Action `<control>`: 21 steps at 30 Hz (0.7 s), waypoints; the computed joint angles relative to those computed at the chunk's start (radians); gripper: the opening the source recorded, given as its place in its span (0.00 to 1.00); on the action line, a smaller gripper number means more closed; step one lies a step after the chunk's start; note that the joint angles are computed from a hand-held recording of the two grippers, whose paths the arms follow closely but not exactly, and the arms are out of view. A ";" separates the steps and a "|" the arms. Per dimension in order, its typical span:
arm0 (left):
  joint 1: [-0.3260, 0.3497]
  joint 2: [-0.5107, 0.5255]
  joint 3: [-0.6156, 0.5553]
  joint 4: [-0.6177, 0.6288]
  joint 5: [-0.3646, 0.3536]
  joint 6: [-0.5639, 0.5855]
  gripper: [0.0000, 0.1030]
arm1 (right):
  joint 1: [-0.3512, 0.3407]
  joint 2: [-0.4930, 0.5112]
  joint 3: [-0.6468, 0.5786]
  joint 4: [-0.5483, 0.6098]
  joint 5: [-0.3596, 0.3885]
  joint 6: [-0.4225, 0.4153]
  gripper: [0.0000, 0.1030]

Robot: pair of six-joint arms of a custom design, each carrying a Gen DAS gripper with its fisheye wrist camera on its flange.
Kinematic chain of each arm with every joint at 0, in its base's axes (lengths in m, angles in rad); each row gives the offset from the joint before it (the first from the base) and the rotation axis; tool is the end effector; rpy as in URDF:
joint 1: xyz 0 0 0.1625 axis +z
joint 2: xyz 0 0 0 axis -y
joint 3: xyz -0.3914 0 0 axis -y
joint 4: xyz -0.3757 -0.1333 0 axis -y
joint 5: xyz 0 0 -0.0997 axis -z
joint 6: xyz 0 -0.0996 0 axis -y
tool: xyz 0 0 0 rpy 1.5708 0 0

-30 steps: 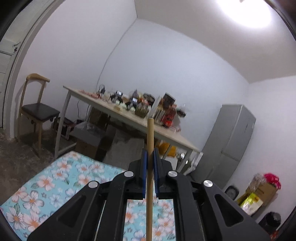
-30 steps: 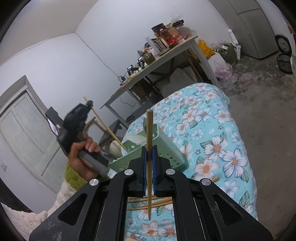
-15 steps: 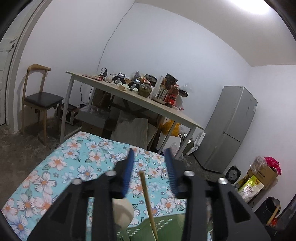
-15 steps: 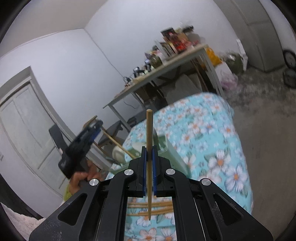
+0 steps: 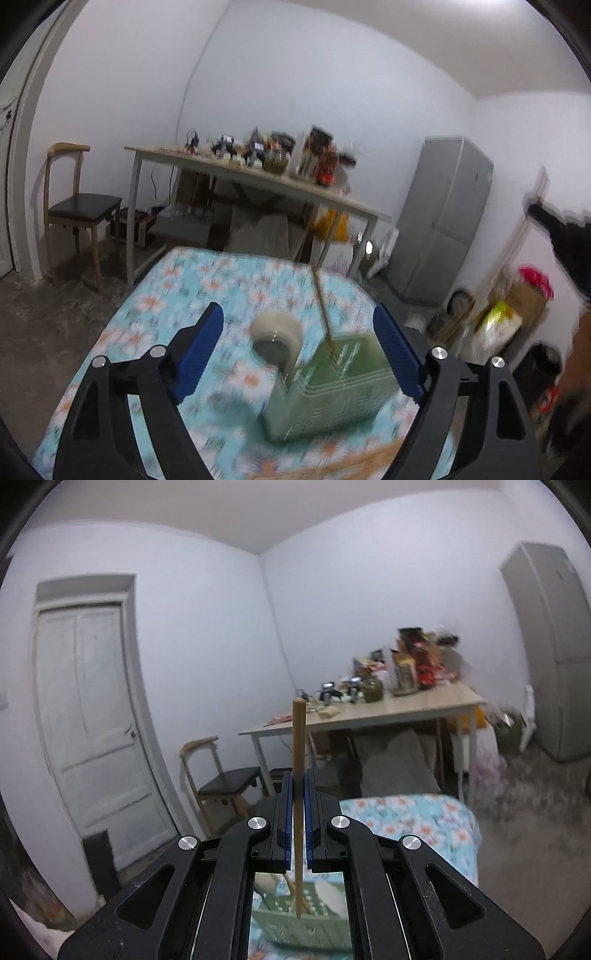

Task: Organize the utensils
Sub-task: 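Lower the chopsticks into the green holder and open both tools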

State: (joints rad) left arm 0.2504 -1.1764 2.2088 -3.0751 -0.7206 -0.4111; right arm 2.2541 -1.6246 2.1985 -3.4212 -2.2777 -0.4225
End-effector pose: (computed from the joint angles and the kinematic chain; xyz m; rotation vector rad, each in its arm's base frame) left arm -0.3957 -0.3161 0.1881 0.8950 2.4809 -1.3125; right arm 0.3031 -0.2637 0.4228 0.6146 -2.0919 1.6477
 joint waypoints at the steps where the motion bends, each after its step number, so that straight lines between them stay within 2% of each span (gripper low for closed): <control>1: -0.005 -0.014 0.020 0.019 0.004 -0.010 0.80 | -0.009 0.019 -0.010 -0.008 0.013 -0.024 0.04; 4: -0.026 -0.068 0.098 0.092 0.027 -0.039 0.82 | -0.035 0.086 -0.037 -0.055 0.033 -0.117 0.04; 6: -0.030 -0.095 0.129 0.133 0.021 -0.060 0.82 | -0.060 0.111 -0.039 -0.061 0.055 -0.143 0.04; 9: -0.037 -0.125 0.172 0.179 -0.002 -0.099 0.82 | -0.095 0.167 -0.034 -0.109 0.031 -0.212 0.04; 13: -0.036 -0.126 0.218 0.135 -0.036 -0.104 0.82 | -0.131 0.194 -0.005 -0.078 0.004 -0.213 0.04; 15: -0.024 -0.114 0.215 0.110 -0.062 -0.080 0.82 | -0.135 0.184 0.011 -0.047 0.000 -0.179 0.05; 17: -0.015 -0.103 0.217 0.054 -0.092 -0.044 0.82 | -0.127 0.174 0.016 -0.032 -0.006 -0.155 0.16; 18: -0.013 -0.097 0.221 0.018 -0.112 -0.033 0.82 | -0.116 0.171 0.018 -0.040 -0.021 -0.150 0.28; 19: -0.001 -0.093 0.224 -0.016 -0.152 -0.017 0.82 | -0.110 0.171 0.014 -0.041 -0.024 -0.142 0.36; 21: 0.010 -0.089 0.224 -0.026 -0.208 -0.022 0.82 | -0.090 0.149 0.023 -0.030 -0.018 -0.117 0.41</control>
